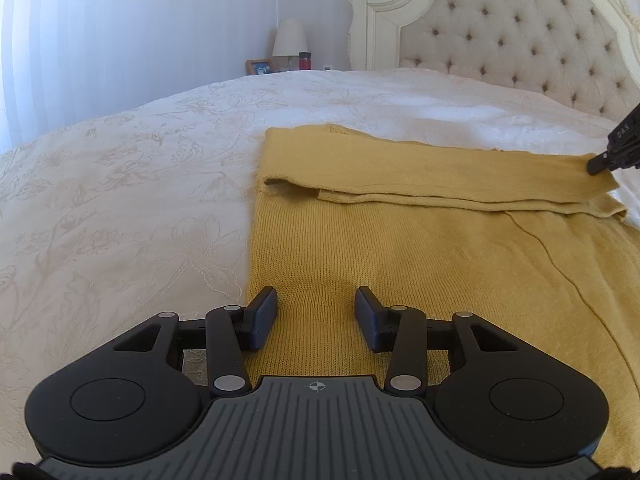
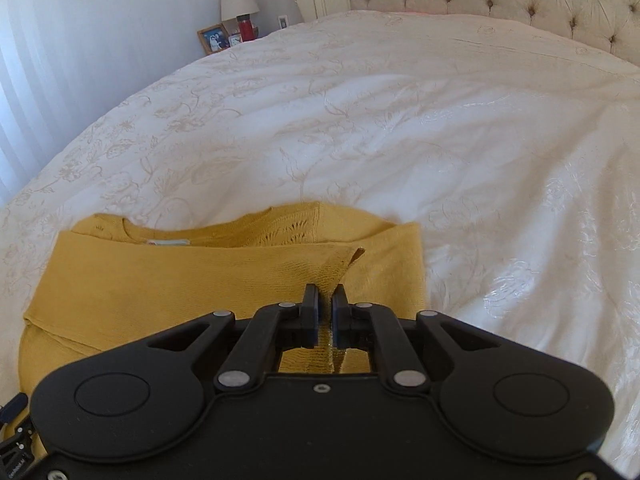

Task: Fold small clothes

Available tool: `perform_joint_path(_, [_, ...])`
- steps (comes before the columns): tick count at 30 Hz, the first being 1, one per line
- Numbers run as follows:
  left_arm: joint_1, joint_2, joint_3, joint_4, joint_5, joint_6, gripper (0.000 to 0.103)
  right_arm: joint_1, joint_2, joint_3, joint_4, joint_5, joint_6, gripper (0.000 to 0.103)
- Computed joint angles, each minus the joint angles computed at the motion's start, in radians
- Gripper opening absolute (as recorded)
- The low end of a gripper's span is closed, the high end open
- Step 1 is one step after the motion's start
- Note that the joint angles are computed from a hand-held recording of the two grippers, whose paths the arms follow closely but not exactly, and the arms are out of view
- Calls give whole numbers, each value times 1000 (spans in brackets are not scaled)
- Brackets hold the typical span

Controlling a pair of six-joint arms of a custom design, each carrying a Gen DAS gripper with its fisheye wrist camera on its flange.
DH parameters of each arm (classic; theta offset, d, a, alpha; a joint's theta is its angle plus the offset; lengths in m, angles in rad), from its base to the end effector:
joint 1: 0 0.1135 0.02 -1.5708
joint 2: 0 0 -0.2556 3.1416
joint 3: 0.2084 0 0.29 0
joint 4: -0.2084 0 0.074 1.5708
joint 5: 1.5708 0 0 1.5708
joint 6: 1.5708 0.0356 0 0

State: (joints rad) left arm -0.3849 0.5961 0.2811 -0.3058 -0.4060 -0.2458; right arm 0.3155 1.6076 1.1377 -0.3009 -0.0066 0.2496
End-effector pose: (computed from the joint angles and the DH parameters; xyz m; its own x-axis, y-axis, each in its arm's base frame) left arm 0.1755 -0.0559 0.1641 -0.5344 -0.0247 -0.8449 -0.0854 0.9960 0.0249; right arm 0.3689 0.1207 0.2176 -0.7196 0.0250 -0.6940 -0.1414 0.9731 0.1817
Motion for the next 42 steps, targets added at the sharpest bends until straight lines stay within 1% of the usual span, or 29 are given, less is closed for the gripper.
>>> perform_joint_path(4, [0,7,3,2,-1,1,42,3,-18,-67,39,66,4,22])
perform_joint_path(5, [0,7,3,2,0,1,42,4,-36,-92,52,79,12,32])
perform_joint_path(6, [0,7,3,2,0,1,42,5,-57,-116,64,84,18,38])
perform_joint_path(7, [0,7,3,2,0,1,42,5,-95,-159,86,80,27,46])
perform_joint_path(8, [0,8,3,3,-1,1,42,7,-133,-199,102,73,37,49])
perform_joint_path(10, [0,8,3,3,-1,1,42,20,-219,-283,123,66,51,49])
perform_joint_path(13, [0,9,4,4,0,1,42,58,-357,-412,129,76,57,54])
perform_joint_path(15, [0,9,3,4,-1,2,42,91,-452,-490,110,97,60,55])
perform_joint_path(18, [3,14,3,8,1,6,42,159,-591,-590,58,159,70,55])
perform_joint_path(21, [3,16,4,9,0,6,42,225,-717,-664,-22,208,113,57])
perform_joint_path(23, [3,16,3,9,1,6,42,272,-805,-708,-78,242,155,60])
perform_joint_path(24, [3,15,3,9,2,5,42,298,-843,-726,-103,267,176,61])
perform_joint_path(28, [-5,25,9,5,-9,5,43,400,-944,-768,-186,357,245,65])
perform_joint_path(32, [-11,40,22,-9,-14,9,43,465,-1022,-817,-231,402,310,71])
perform_joint_path(35, [-9,63,45,-31,-9,13,44,491,-1123,-869,-268,415,342,77])
perform_joint_path(37, [-20,71,59,-58,-18,16,45,483,-1191,-906,-285,400,342,82])
perform_joint_path(40, [-52,63,72,-112,-47,-1,47,468,-1308,-962,-302,378,337,86])
perform_joint_path(42, [-72,39,81,-170,-58,-37,49,463,-1313,-970,-291,372,334,88])
